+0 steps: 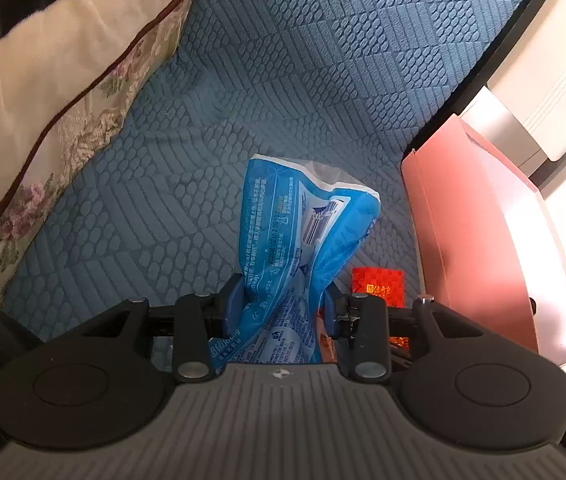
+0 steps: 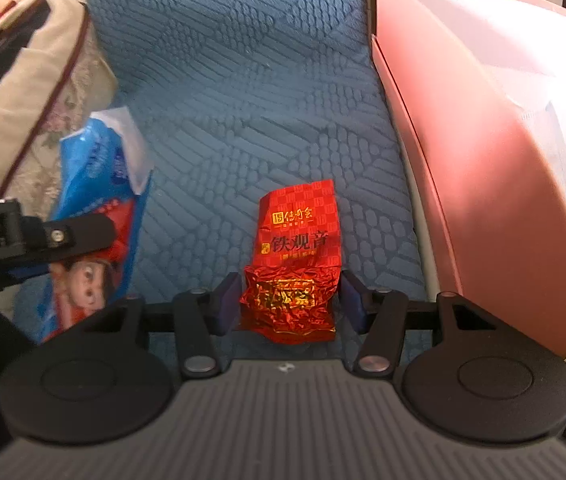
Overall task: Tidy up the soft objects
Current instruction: 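Close the right gripper on the red tea packet, then carry the tea packet with the right tool while the left tool carries the blue packet over the box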
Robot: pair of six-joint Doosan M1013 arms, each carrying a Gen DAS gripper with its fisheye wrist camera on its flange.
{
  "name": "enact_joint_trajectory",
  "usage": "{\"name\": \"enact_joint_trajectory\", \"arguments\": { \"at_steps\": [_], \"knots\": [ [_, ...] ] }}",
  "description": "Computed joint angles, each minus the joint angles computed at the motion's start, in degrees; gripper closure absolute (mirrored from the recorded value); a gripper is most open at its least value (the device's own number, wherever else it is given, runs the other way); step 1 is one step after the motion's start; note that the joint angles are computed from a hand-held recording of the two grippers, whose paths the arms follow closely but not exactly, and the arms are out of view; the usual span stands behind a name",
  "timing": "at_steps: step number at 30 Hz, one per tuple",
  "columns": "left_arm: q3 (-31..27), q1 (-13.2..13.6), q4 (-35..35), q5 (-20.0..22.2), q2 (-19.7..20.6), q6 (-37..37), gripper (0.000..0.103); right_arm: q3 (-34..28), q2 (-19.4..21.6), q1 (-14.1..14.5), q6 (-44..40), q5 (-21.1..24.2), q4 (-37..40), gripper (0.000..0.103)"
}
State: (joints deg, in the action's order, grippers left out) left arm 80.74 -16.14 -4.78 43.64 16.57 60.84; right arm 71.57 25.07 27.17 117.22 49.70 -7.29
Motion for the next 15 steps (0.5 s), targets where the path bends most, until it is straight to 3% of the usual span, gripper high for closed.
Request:
{"name": "enact_joint_trajectory", "arguments": {
  "at_steps": [15],
  "knots": [
    [-3.06,-2.17,3.07,0.1,-0.56,0.35,0.059,-0.05,-4.49,-1.73,-4.6,-4.61,1.49,0.047]
  ]
}}
